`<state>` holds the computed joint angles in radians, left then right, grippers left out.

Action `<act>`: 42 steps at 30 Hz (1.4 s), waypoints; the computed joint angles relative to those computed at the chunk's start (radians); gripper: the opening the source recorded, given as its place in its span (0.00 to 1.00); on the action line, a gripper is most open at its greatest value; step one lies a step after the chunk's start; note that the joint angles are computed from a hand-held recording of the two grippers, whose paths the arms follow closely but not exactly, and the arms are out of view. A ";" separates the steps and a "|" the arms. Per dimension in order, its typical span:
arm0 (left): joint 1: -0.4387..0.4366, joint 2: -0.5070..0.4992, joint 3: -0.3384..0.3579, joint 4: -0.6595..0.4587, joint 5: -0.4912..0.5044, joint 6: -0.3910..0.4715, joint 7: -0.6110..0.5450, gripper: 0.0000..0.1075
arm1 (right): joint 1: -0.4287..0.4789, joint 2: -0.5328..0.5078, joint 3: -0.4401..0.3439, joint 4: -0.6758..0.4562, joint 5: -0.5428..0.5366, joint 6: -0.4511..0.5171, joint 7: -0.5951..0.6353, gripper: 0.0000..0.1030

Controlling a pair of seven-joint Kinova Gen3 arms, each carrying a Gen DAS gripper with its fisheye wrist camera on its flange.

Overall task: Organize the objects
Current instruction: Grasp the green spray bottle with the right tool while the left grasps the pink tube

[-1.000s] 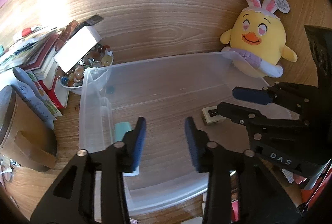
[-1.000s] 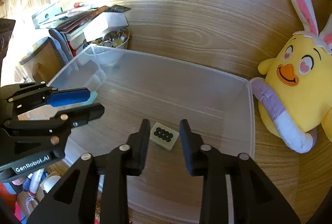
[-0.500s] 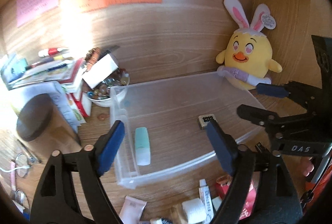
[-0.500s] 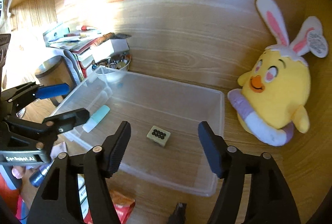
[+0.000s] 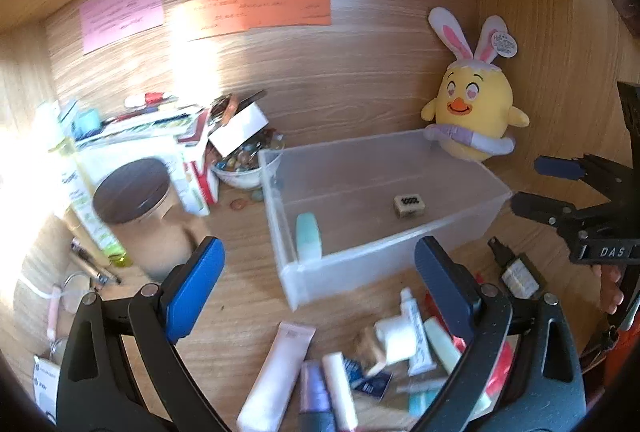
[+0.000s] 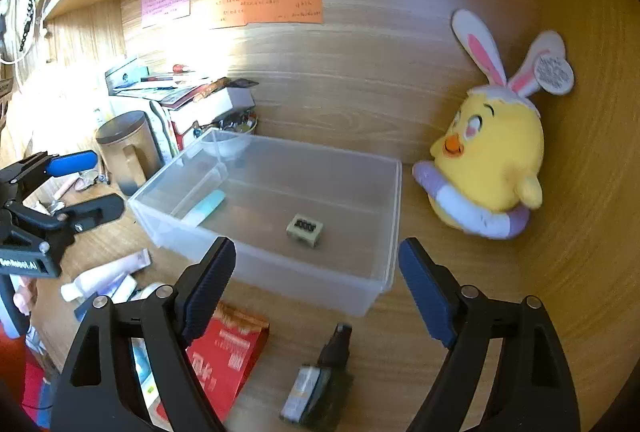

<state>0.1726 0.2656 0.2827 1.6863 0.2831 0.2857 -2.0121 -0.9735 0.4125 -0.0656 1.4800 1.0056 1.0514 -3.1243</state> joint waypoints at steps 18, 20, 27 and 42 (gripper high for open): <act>-0.047 -0.010 -0.071 0.133 -0.021 0.037 0.020 0.90 | -0.022 -0.009 -0.041 0.128 -0.080 -0.014 -0.182 0.79; -0.057 -0.004 -0.074 0.142 -0.024 0.048 0.020 0.90 | -0.024 -0.003 -0.041 0.135 -0.092 -0.014 -0.194 0.79; -0.104 -0.002 -0.070 0.182 -0.001 0.069 -0.020 0.86 | -0.032 0.002 -0.034 0.161 -0.098 -0.036 -0.267 0.79; -0.211 -0.004 0.045 0.281 0.146 -0.045 -0.208 0.44 | -0.030 0.051 -0.013 0.113 -0.133 -0.055 -0.236 0.44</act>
<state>-0.0387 0.2613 0.3279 1.9678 0.4290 0.2410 -2.2198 -1.0035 0.4634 -0.0782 1.5930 0.8723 0.9963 -3.3602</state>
